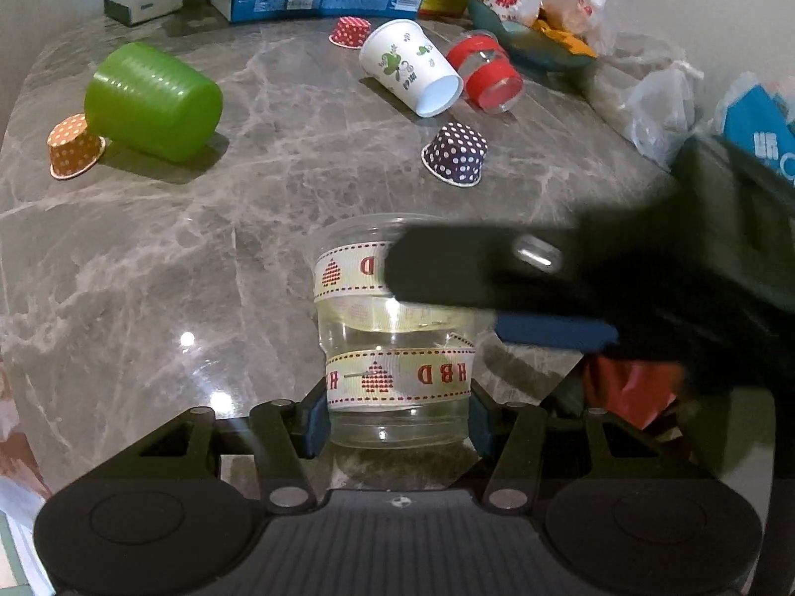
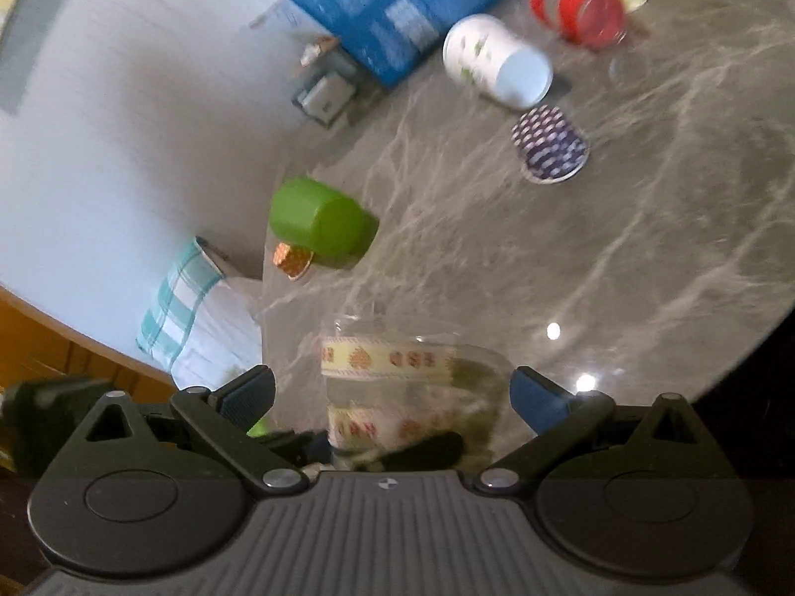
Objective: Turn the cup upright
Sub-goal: 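Lift the clear HBD cup with the right tool and rotate it upright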
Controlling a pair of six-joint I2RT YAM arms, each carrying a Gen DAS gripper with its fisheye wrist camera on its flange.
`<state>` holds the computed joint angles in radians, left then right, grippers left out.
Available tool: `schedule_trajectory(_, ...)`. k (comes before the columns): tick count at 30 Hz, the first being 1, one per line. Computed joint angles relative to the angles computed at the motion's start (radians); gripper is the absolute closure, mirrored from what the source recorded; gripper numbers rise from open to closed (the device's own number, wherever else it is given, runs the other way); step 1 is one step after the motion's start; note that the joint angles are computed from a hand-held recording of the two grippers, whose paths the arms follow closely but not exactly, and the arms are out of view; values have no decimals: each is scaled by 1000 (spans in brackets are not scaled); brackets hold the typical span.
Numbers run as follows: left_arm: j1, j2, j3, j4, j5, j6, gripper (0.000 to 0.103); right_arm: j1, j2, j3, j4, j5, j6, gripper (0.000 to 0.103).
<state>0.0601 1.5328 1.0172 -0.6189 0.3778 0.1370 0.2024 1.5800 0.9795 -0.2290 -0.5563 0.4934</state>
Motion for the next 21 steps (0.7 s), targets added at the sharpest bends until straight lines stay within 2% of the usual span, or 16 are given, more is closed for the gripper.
schedule_trajectory(2, 2, 10, 16, -15, -9, 1, 46, 21, 32, 59, -53, 31, -8, 1)
schedule_trajectory(6, -3, 19, 32, -32, -20, 9, 46, 52, 92, 167, -163, 74, -29, 12)
schedule_trajectory(8, -4, 21, 35, -34, -21, 14, 46, 61, 115, 201, -190, 93, -29, 21)
schedule_trajectory(12, -4, 25, 36, -31, -22, 9, 44, 80, 154, 261, -247, 110, -55, 31)
schedule_trajectory(16, -3, 28, 34, -24, -16, 10, 42, 89, 185, 287, -269, 130, -66, 36)
schedule_trajectory(21, 21, 5, 8, -33, 18, 61, 24, 81, 195, 294, -268, 118, -77, 37)
